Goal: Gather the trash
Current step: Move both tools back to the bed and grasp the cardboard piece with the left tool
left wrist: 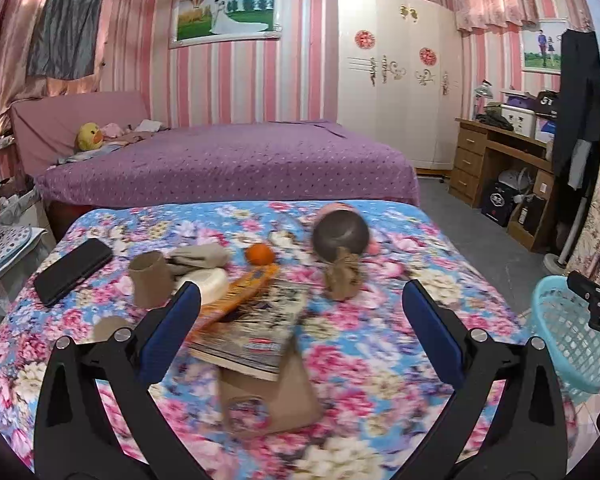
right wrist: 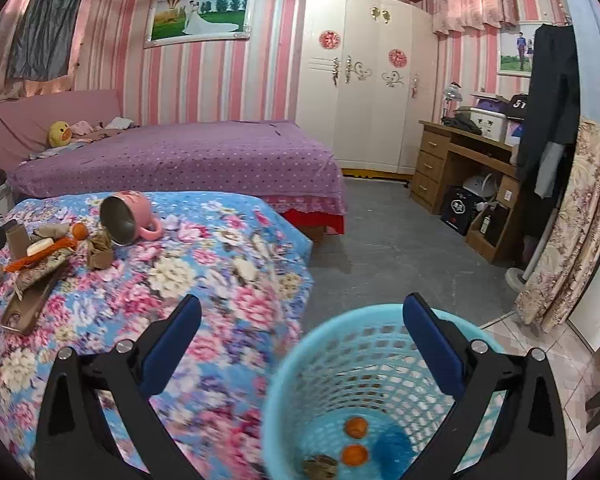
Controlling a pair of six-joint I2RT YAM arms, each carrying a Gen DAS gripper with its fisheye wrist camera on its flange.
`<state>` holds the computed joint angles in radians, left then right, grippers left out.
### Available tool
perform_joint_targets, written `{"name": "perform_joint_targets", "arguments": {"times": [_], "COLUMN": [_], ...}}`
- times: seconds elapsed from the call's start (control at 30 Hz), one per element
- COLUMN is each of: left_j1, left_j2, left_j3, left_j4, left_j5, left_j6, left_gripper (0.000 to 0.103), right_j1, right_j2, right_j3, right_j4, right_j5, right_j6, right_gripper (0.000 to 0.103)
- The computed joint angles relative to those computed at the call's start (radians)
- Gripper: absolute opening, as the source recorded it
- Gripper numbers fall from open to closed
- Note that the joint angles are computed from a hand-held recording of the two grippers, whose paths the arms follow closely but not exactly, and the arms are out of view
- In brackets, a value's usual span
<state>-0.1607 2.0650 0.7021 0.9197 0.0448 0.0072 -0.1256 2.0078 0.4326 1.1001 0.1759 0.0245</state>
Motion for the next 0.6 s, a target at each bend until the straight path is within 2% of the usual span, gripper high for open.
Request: {"name": "perform_joint_targets", "arguments": {"times": [0.23, 0.4, 0.6], "left_j1": [0.145, 0.244, 0.312], "left_j2": [0.026, 0.073, 0.113], "left_j3": [0.061, 0.154, 0.222], "left_j4": [-0.044, -0.135, -0.174], "left_j5": [0.049, 0.088, 0.101], "left_j6": [0.014, 0.014, 0.032], "left_gripper": [0.097, 0.097, 0.097], "right_j1": [0.148, 0.237, 0.291], "right_j2": [0.052, 0.095, 0.131], "right_j3": [0.091, 0.161, 0.250], "right_j4": [-0.051, -0.091, -0.168], "right_j5": [0.081, 0.138, 0.156], "right_j6": [0.045, 0.061, 0.104], "right_gripper": [0.098, 0.099, 0.099]}}
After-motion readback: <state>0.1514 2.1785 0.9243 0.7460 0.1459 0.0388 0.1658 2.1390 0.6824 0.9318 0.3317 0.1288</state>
